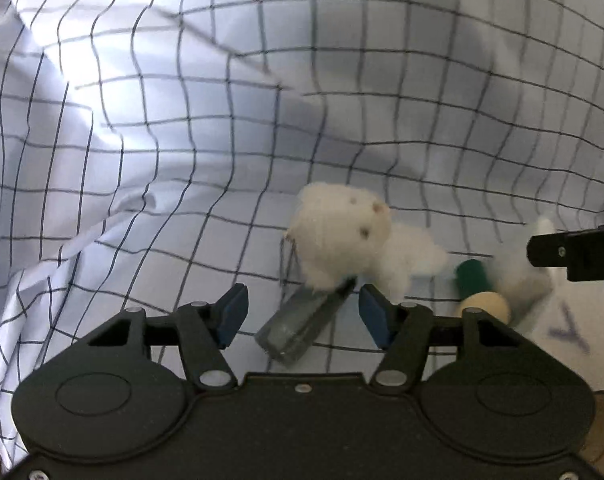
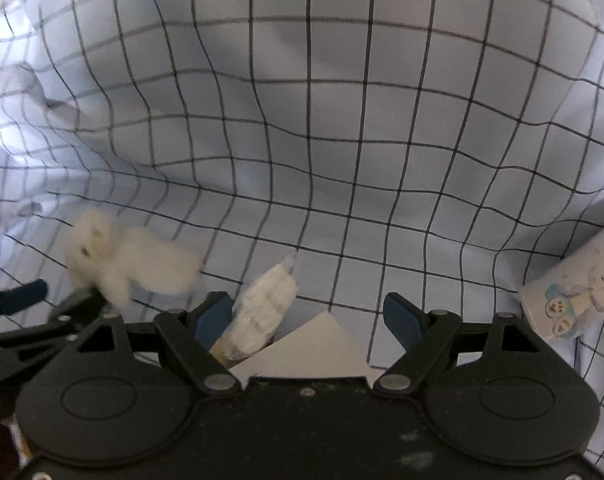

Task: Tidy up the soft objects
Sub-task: 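Grasp the white plush bear with the left tool while the right tool grasps the cotton pad pack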

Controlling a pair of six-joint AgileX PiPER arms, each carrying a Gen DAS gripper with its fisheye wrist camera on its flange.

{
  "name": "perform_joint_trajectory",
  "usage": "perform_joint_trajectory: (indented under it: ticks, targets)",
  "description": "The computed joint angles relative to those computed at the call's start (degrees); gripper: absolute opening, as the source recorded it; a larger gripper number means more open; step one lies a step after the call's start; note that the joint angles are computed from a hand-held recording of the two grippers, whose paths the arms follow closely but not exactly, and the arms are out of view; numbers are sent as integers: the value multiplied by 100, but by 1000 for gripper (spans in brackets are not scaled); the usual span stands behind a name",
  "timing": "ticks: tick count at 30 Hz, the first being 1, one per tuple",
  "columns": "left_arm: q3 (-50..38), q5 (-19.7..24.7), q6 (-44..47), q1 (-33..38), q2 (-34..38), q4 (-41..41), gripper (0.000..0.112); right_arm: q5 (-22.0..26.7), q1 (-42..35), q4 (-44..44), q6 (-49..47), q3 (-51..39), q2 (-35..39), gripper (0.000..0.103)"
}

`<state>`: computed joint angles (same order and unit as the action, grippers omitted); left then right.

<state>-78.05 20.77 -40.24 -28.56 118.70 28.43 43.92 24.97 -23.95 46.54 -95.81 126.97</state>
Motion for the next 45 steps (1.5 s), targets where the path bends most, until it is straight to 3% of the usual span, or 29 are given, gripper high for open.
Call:
perform_joint_trajectory:
  ticks: [5,11,21,25,30,37,45]
  targets:
    - [149,-84,37,51,40,38,59,138,-177,-45,-163,-280,207,84]
    - [281,-191,194,55,-65,-110,63,820,-168,-989,368,-730,510,82]
    - [203,-169,449,115,-206,-380,68,176,-618,512,-396,-406,73,87]
    - [97,-61,397,135,-210,-308,68,342,-621,1136,-681,-833,350,90]
    - [73,-37,390,182,-228,-320,68,623,-401,1010,-577,-1232,680,90]
    - [55,-16,332,181,-220,-230,68,568,-381,879,-501,-1271,850,64]
    - [102,-190,-76,78,-248,180,78,-15,-408,371,5,-381,291,63]
